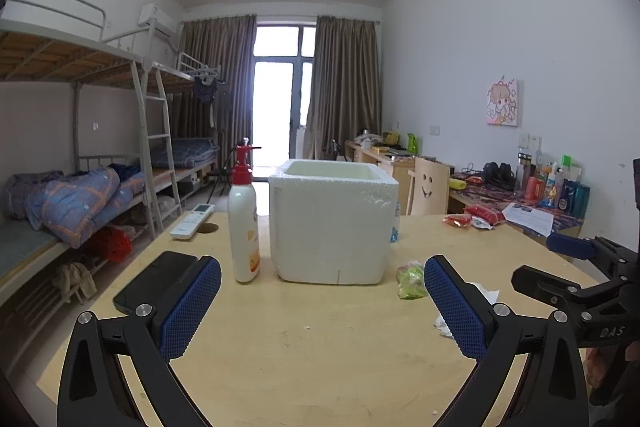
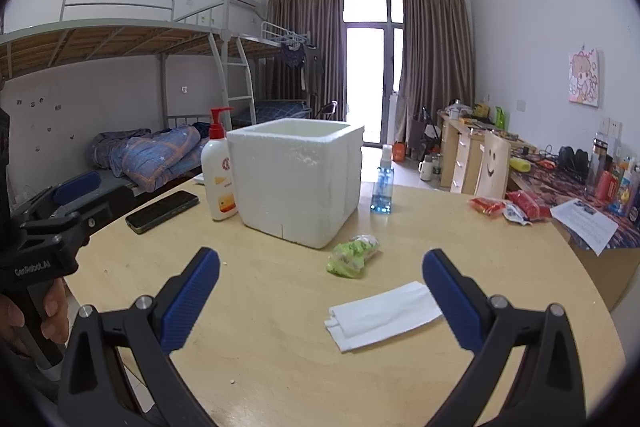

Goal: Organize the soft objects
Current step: 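Withdraw both tools from the foam box toward the white tissue on the table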

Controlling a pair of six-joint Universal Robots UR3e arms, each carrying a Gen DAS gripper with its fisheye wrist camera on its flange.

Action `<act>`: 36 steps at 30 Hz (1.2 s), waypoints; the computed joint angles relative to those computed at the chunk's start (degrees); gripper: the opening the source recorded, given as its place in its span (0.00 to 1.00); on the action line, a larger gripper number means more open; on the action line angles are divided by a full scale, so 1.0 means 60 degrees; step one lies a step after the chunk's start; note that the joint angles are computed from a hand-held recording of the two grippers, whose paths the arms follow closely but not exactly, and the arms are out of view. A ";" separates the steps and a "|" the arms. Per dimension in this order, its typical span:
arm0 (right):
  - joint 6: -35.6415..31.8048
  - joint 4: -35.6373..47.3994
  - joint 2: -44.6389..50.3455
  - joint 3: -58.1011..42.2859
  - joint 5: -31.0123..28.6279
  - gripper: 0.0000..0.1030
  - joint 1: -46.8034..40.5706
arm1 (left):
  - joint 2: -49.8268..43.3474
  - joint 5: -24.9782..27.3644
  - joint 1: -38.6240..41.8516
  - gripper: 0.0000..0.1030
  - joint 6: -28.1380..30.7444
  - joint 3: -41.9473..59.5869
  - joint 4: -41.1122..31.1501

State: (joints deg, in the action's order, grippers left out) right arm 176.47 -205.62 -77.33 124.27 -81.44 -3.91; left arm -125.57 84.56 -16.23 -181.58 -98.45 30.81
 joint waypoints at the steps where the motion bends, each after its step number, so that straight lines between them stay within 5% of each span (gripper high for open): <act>1: 0.0041 0.0105 0.0035 -0.0083 -0.0092 1.00 0.0028 | -0.0029 -0.0068 0.0012 0.99 0.0002 0.0068 -0.0096; 13: 0.0006 0.0751 0.0013 -0.0342 0.0084 1.00 -0.0272 | -0.0340 -0.0117 -0.0164 0.99 0.0358 0.0907 -0.0975; 36: 0.0510 0.0344 -0.1734 0.1891 -0.0211 1.00 -0.2014 | -0.1923 -0.1456 -0.1062 0.99 0.0767 0.4125 -0.3236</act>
State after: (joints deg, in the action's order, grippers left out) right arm 179.54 -203.56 -87.73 135.61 -82.71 -15.99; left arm -137.10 75.82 -22.61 -176.98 -73.69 11.40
